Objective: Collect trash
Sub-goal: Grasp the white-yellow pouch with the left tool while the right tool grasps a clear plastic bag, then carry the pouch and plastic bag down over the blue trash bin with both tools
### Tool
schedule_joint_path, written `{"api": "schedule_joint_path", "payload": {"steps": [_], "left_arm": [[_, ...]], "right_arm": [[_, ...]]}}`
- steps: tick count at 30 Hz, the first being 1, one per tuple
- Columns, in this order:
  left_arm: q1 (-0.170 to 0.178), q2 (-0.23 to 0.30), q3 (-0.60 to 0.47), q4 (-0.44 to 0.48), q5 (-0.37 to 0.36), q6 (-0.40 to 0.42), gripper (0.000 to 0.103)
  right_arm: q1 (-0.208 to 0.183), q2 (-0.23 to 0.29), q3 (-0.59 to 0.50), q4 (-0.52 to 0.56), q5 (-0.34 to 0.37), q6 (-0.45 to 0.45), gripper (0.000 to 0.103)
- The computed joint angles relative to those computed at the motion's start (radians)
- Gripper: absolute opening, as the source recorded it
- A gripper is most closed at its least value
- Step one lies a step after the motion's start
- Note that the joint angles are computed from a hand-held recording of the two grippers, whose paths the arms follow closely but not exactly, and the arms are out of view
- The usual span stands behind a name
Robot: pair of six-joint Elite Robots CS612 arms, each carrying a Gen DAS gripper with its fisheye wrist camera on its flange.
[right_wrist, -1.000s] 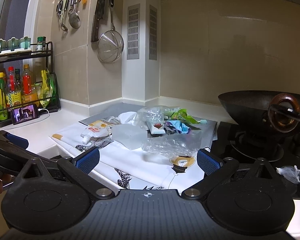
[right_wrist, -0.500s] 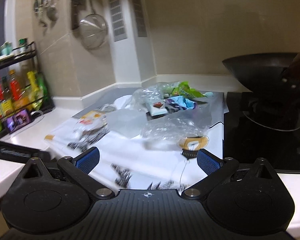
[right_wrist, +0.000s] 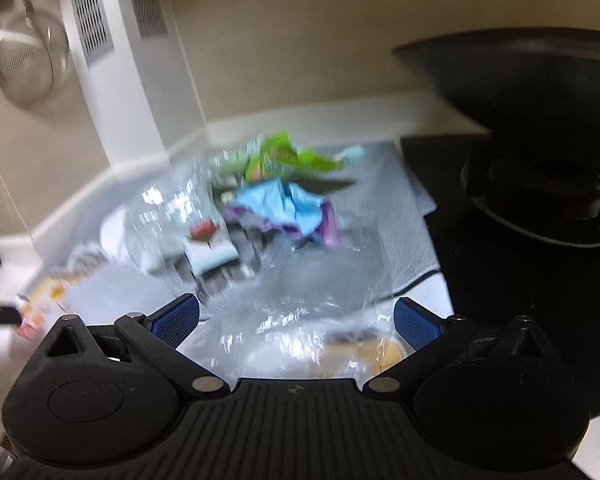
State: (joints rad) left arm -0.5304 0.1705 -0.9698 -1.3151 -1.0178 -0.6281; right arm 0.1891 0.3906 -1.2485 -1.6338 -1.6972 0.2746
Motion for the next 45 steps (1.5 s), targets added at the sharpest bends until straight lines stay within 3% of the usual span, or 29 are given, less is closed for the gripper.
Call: {"api": "schedule_joint_path", "payload": {"steps": [5,10,15,20,22,23,24,25,26,27,28,29,30,31,39,45], "left_arm": [[0.016,-0.013,0.067,-0.051,-0.016,-0.012,0.103],[0.039,-0.016,0.075,-0.069,-0.125,-0.084,0.103],[0.048,-0.004,0.028,-0.081,-0.229,-0.045,0.103],[0.047,-0.004,0.032,-0.093,-0.272,0.016,0.103],[0.046,-0.011,0.044,-0.057,-0.269,0.005,0.097],[0.041,-0.009,0.039,-0.045,-0.235,-0.001,0.089],[0.036,-0.005,0.031,-0.039,-0.205,-0.007,0.075],[0.033,-0.004,0.026,-0.037,-0.188,-0.018,0.069],[0.034,-0.005,0.023,-0.029,-0.191,-0.037,0.060],[0.038,-0.006,0.018,-0.027,-0.208,-0.057,0.048],[0.041,-0.005,0.012,-0.027,-0.224,-0.073,0.040],[0.047,-0.007,0.006,-0.022,-0.254,-0.089,0.010],[0.048,-0.008,0.001,-0.017,-0.262,-0.102,0.010],[0.048,-0.005,-0.013,-0.017,-0.254,-0.115,0.010],[0.027,0.053,-0.173,-0.069,-0.237,-0.070,0.009],[-0.013,0.106,-0.330,-0.069,-0.189,-0.026,0.009]], "right_arm": [[-0.001,0.022,-0.014,-0.003,0.008,-0.056,0.103],[-0.003,0.019,-0.015,0.016,0.021,-0.091,0.103],[-0.002,0.033,-0.050,0.039,0.033,-0.102,0.103],[-0.002,0.039,-0.071,0.054,0.050,-0.101,0.103],[-0.003,0.041,-0.075,0.056,0.054,-0.107,0.103],[-0.003,0.040,-0.076,0.059,0.054,-0.107,0.103],[-0.003,0.040,-0.078,0.061,0.052,-0.106,0.103],[-0.002,0.040,-0.079,0.062,0.050,-0.108,0.103],[-0.002,0.042,-0.082,0.059,0.053,-0.113,0.100],[-0.004,0.045,-0.088,0.055,0.063,-0.119,0.085],[-0.006,0.049,-0.094,0.051,0.078,-0.123,0.056],[-0.007,0.050,-0.098,0.052,0.089,-0.131,0.041],[-0.007,0.050,-0.101,0.054,0.088,-0.135,0.019],[-0.006,0.053,-0.107,0.048,0.087,-0.134,0.012],[-0.003,0.087,-0.161,-0.114,0.073,-0.171,0.009],[-0.018,0.098,-0.210,-0.178,0.169,-0.165,0.009]]}}
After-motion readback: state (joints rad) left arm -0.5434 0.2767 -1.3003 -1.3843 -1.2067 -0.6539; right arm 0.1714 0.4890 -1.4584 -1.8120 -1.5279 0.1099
